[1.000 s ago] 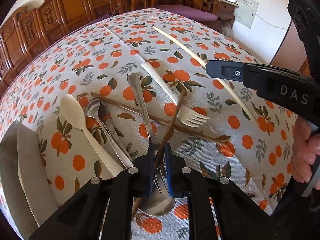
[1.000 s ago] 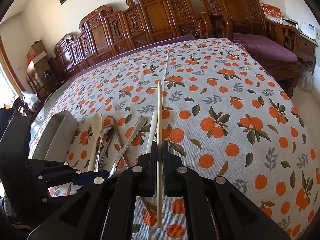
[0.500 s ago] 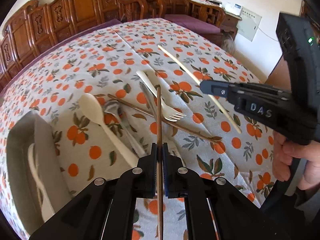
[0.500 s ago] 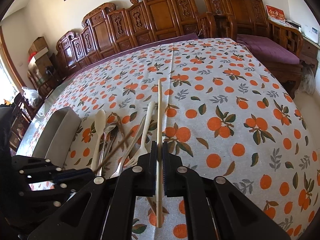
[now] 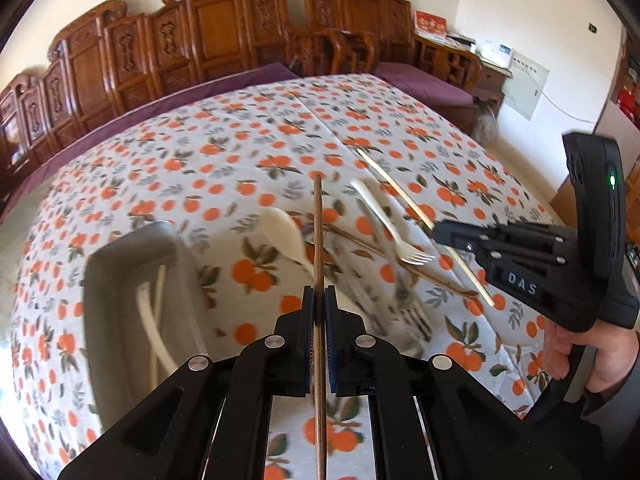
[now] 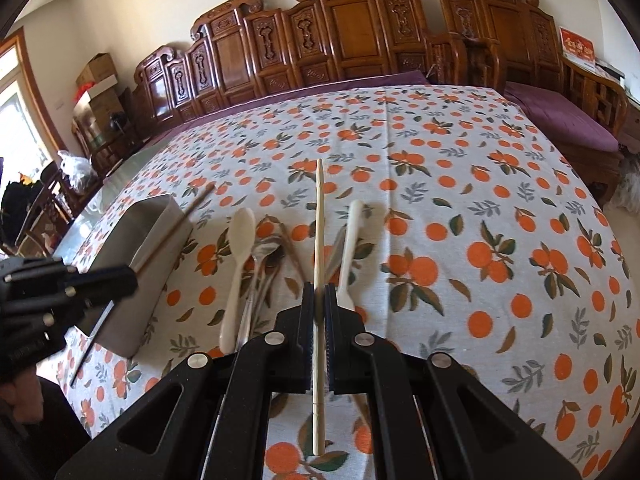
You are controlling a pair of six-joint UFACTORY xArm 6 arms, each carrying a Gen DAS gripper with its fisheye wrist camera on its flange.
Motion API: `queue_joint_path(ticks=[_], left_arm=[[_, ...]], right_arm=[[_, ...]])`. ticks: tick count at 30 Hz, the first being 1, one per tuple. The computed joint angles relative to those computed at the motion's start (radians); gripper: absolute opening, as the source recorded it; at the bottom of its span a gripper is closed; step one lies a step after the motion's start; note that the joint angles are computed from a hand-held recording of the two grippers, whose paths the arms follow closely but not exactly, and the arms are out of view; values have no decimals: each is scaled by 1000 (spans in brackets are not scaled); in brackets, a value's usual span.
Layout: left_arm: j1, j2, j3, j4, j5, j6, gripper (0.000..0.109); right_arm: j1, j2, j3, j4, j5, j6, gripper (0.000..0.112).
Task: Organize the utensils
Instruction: 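Lower the brown chopstick into the grey tray and open the left tool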
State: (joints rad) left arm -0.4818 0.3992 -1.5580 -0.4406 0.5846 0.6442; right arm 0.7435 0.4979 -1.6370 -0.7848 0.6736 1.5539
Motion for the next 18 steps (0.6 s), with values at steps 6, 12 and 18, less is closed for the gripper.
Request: queue_joint_path(ticks=[6,12,18], left_arm=[[42,18,-34,-15,-2,-8,4],[86,61,-89,-46,2,-8,4],[137,108,-131,-87,-19,-2,4]], right_arm=[[9,58,-80,40,25,-60,6],[11,103,-139,75,39,-113,6],[11,136,-183,104,45,-160,6]])
